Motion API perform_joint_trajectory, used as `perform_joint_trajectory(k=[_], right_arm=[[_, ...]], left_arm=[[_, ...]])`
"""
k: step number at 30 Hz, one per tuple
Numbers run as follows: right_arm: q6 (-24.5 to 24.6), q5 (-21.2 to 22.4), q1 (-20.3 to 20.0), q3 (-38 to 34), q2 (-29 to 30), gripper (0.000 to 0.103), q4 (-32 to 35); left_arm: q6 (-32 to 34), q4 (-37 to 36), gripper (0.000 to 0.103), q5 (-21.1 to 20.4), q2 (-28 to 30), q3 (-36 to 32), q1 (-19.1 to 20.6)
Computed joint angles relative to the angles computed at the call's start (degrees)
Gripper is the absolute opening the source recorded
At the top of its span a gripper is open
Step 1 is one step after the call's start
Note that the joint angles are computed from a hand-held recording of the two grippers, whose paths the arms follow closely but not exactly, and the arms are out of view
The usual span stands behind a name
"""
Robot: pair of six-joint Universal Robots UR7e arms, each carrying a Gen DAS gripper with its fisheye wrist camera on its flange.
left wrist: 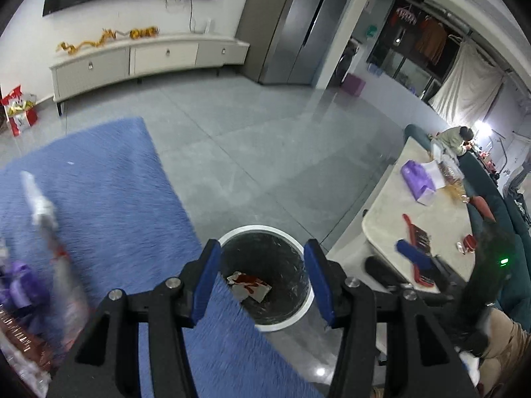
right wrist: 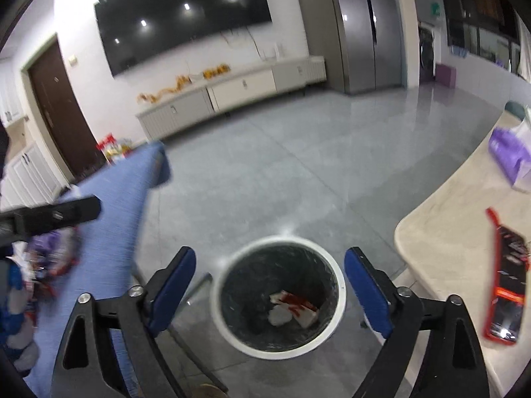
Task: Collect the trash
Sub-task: 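Carry both items to the black bin and open both tools to drop them, then move both tools back over the trash on the rug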
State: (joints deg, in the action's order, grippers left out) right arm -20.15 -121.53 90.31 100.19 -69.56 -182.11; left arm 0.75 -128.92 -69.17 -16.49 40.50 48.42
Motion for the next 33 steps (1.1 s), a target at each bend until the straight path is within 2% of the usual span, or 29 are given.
perform_joint_trajectory(k=[4, 8, 14, 18, 23, 29, 33], right_arm=[[-1.6, -0.4, 4.9, 3.3, -2.4, 0.103, -5.6], [-1.4, 1.8, 9.2, 5.0, -3.6, 0.103, -8.2], [-3.1, 4.7, 14.1, 3.9, -0.8, 0.103, -10.6], [-2.4, 5.6, 16.0, 3.0, 0.9, 0.103, -8.2], [-0.3, 4.8, 17.9, 0.4, 4.4, 0.103, -3.4], [1.2, 4.8, 18.7, -2.7, 8.6, 0.103, 2.4], [3.2, 5.8, 18.6, -4.4, 11.2, 0.103, 5.2]], left_arm=[[0.7, -7.6, 0.062, 2.0, -8.4, 12.0, -0.8], [2.5, -15.6, 0.063, 4.2, -17.2, 23.4, -0.8], [4.3, -22.9, 0.063, 9.0, -27.6, 34.5, 0.9], [4.9, -26.2, 0.073, 12.1, -33.2, 39.6, 2.8], [3.9, -29.1, 0.073, 15.2, -38.9, 44.7, 5.8], [1.4, -29.7, 0.073, 15.9, -42.7, 48.1, 9.4], [0.0, -28.6, 0.073, 15.0, -42.7, 49.2, 10.6]])
